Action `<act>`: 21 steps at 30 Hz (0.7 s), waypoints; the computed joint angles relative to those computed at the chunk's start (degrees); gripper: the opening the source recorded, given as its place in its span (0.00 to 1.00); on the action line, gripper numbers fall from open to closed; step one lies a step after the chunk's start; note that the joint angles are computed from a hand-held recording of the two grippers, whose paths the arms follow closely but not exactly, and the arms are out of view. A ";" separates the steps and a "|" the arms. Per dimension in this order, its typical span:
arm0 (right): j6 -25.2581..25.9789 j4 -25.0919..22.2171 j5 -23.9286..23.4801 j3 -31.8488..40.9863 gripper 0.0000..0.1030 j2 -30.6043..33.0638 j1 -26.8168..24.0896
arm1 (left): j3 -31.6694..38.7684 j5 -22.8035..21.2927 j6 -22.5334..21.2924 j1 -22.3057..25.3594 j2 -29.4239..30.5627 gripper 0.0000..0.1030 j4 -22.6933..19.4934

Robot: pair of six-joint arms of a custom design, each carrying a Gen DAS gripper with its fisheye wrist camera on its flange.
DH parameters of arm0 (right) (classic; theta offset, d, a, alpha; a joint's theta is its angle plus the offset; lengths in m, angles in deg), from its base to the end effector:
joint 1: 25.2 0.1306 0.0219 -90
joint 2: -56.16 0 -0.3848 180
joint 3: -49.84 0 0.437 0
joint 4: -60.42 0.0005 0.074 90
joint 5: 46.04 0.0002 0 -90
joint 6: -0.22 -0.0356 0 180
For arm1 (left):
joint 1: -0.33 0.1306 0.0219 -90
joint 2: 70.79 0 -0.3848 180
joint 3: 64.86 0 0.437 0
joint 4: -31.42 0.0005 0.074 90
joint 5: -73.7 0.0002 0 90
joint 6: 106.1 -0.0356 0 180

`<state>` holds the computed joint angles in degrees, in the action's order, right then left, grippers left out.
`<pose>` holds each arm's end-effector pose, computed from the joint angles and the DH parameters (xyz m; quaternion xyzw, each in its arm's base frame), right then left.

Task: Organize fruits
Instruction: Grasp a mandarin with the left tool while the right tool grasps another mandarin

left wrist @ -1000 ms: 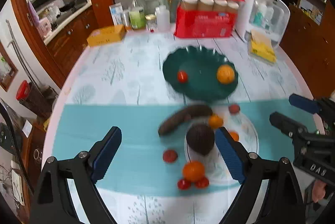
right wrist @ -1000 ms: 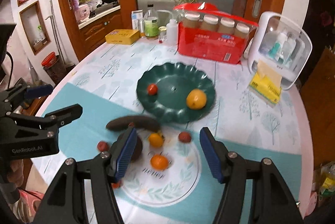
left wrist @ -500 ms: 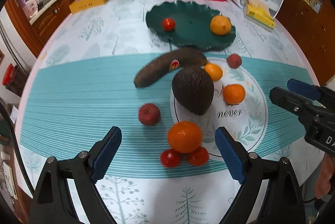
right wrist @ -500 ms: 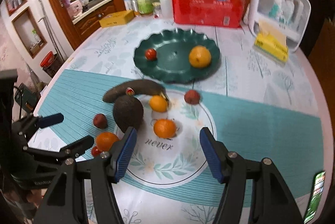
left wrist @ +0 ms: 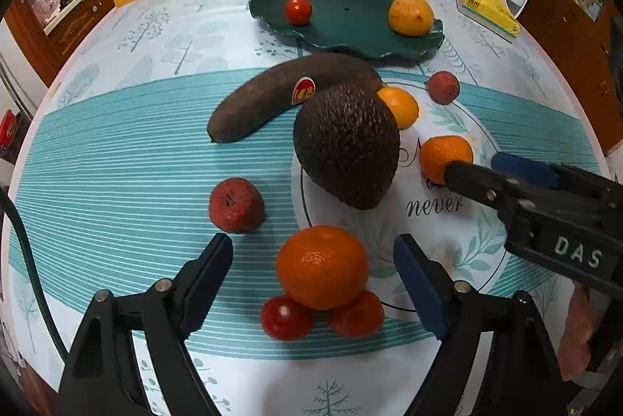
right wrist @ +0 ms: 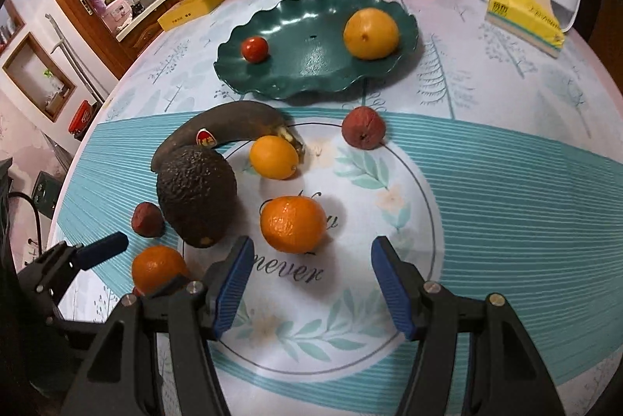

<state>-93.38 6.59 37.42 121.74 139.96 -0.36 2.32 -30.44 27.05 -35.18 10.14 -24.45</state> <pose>0.4093 0.1934 0.3233 -0.1917 0.9571 0.1056 0.1897 0.3494 -0.2392 0.3049 -0.0868 0.9731 -0.0176 0.2126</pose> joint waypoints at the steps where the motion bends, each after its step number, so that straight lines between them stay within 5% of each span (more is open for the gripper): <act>1: 0.19 0.14 -0.05 0.10 0.61 0.30 -0.05 | -0.10 0.30 0.13 0.09 0.02 0.77 0.07; 11: 1.08 0.93 -1.53 1.40 0.56 3.52 0.22 | -1.14 2.34 2.04 1.03 0.19 0.59 0.70; 16: 2.27 1.09 -1.27 1.58 0.40 4.15 0.96 | -0.98 2.57 1.64 0.79 0.42 0.43 1.18; 21: 2.63 1.28 -2.11 1.47 0.39 4.12 0.53 | -0.76 2.46 2.61 0.72 0.55 0.43 0.87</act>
